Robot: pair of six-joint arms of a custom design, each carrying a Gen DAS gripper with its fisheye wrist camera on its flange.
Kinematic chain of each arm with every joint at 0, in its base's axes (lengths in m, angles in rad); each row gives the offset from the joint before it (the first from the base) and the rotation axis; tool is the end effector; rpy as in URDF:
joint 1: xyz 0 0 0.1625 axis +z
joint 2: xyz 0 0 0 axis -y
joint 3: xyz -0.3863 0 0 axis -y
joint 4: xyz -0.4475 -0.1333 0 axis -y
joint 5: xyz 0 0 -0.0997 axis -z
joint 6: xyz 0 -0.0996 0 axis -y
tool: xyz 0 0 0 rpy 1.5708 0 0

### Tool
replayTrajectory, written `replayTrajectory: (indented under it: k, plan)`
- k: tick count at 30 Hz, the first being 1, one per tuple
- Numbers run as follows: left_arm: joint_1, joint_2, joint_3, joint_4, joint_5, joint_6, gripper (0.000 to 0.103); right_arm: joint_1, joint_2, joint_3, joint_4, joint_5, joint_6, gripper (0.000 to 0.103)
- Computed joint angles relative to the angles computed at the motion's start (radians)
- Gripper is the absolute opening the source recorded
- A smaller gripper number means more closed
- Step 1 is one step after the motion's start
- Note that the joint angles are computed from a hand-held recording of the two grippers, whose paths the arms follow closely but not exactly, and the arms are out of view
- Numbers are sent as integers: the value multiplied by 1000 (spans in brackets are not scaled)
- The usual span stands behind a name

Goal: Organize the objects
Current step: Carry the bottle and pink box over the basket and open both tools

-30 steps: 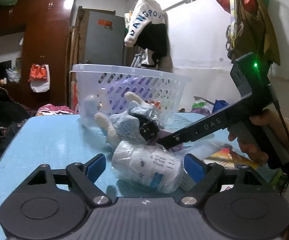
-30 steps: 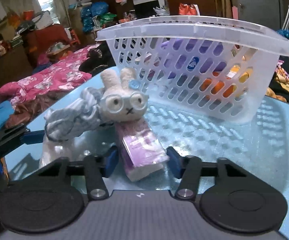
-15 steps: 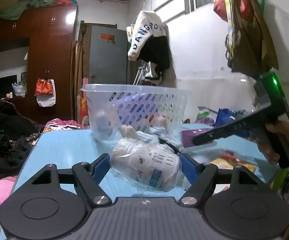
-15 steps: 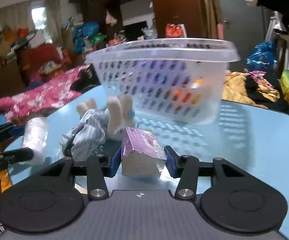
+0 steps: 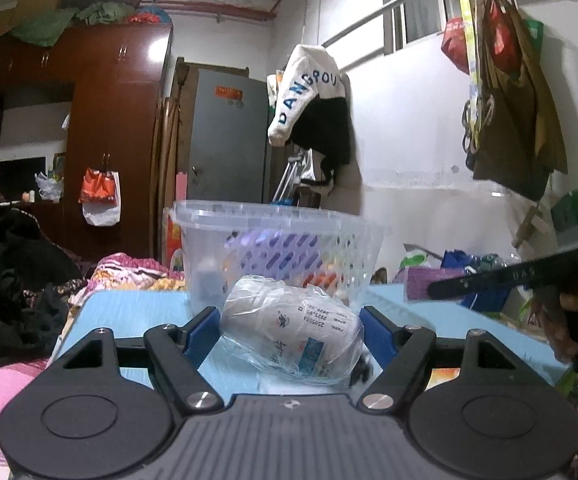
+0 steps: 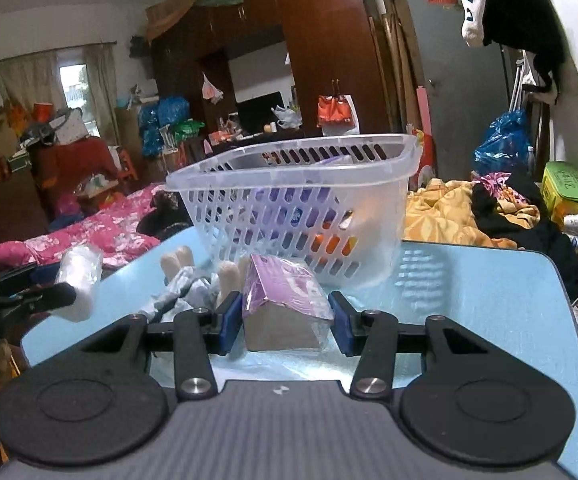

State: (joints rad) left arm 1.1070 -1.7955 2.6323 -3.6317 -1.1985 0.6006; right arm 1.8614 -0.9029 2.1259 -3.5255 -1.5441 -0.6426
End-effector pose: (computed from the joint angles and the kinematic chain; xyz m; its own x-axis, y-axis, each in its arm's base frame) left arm 0.0018 -0.3753 0.2691 -0.7277 0.2631 -0.6335 0.6827 0.1881 -0.7061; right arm 0.2828 -0.4712 0.0376 -0.6349 -0.6702 0.3845 -0.7416 0.3888 -0.5468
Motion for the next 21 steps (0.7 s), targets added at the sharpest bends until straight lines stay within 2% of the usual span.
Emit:
replayTrajectory:
  k: [4, 7, 9, 11, 13, 16, 21]
  plan:
    - [-30, -1, -36, 17, -8, -13, 79, 22, -5, -18, -23, 25, -1, 50]
    - [-58, 9, -104, 79, -16, -30, 79, 61, 22, -76, -84, 31, -47, 50]
    - [-79, 47, -171, 111, 12, -40, 79, 98, 65, -153, -115, -17, -74, 50]
    - [-101, 117, -262, 122, 69, -26, 79, 129, 120, -254, -117, -86, -75, 50]
    - [-109, 185, -352, 156, 118, -28, 79, 151, 169, -346, -74, -160, -41, 50]
    - [-103, 295, -475, 186, 209, -41, 79, 170, 242, -453, -43, -224, -59, 50]
    - [-63, 424, -599, 247, 285, -51, 79, 176, 350, -596, 25, -333, -36, 50]
